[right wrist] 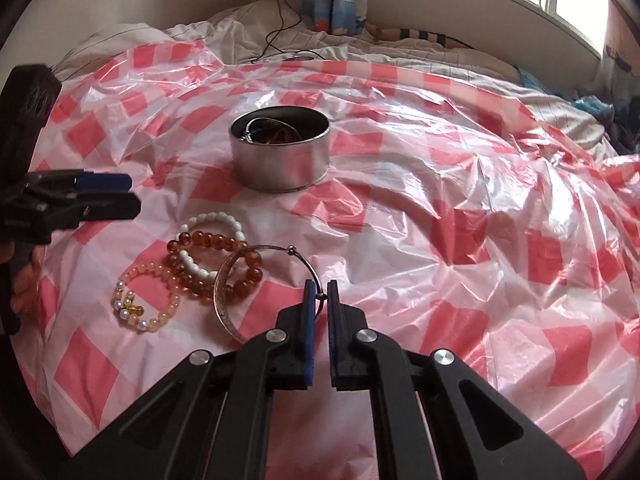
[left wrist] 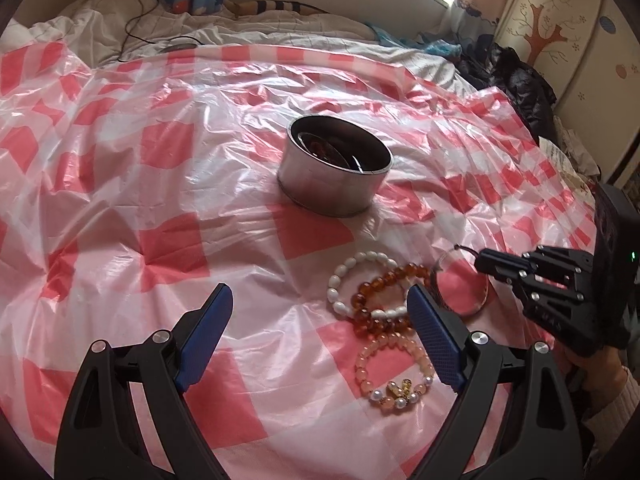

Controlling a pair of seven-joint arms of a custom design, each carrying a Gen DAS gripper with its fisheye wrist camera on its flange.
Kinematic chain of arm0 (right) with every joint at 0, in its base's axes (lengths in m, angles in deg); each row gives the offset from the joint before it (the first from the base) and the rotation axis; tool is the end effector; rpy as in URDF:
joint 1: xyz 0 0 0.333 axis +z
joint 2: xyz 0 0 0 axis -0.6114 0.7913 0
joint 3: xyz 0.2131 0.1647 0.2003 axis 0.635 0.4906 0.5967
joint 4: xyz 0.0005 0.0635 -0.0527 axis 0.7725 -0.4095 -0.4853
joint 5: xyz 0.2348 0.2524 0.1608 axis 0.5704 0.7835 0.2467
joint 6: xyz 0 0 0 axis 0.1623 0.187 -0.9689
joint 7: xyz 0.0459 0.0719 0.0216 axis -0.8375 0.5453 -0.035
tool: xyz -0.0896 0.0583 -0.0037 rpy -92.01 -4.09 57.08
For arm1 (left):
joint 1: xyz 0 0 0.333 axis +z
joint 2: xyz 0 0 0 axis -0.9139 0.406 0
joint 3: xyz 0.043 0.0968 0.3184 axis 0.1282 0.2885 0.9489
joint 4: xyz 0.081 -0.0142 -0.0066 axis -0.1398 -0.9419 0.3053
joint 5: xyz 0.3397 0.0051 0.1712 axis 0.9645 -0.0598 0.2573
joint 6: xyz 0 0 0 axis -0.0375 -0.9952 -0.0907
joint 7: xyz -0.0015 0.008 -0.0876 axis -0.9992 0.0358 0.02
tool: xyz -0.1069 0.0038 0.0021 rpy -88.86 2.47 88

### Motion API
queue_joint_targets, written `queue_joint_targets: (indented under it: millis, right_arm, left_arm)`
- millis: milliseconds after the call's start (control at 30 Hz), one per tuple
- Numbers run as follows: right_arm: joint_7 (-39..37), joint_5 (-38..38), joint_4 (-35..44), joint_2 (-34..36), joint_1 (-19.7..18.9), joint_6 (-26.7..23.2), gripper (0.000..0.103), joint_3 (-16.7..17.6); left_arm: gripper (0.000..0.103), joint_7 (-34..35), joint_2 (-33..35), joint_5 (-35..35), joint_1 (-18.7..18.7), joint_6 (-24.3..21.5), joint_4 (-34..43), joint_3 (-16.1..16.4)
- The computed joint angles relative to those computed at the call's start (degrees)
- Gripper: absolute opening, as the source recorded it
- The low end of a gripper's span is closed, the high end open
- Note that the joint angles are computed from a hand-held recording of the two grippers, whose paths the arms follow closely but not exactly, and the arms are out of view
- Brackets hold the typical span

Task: Organize jewelry
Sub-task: 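Close the right tool on the thin silver hoop bangle, then grasp the amber bead bracelet with left tool while right tool holds the hoop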

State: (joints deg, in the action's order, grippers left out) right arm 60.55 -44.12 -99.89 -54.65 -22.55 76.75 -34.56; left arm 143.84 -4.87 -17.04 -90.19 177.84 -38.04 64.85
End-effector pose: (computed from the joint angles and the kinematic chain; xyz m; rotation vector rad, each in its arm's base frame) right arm 0.5373 0.1586 0.4922 -2.1294 1.3673 -0.4846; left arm 0.5420 -0.3679 0.4975 -1.7718 2.1305 -0.9926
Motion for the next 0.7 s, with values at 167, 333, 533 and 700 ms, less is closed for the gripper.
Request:
queue_joint_targets:
  millis: [167, 333, 533, 700]
  right_arm:
    - [1.03, -0.14, 0.01, 0.13, -0.16, -0.10, 0.006, 0.05]
    - [0.37, 1.24, 0.20, 0.25, -0.14, -0.47, 0.006, 0.00]
    - [1.03, 1.15, 0.65, 0.72, -0.41, -1.25, 0.007, 0.10]
    - [2.59, -0.46, 1.07, 1.31, -0.72, -2.03, 0.007, 0.29]
  left_arm:
    - [0.085, -0.01, 2.84, 4.91, -2.53, -3.96, 3.70, 0.61]
    - [0.085, -2.66, 4.18, 8.62, -4.88, -4.20, 5.22, 2.38]
    - [0.067, -5.52, 5.32, 11.51, -5.40, -3.99, 6.38, 2.84]
    - [0.010, -1.21, 5.94, 7.79, -3.97, -5.01, 6.79, 1.06]
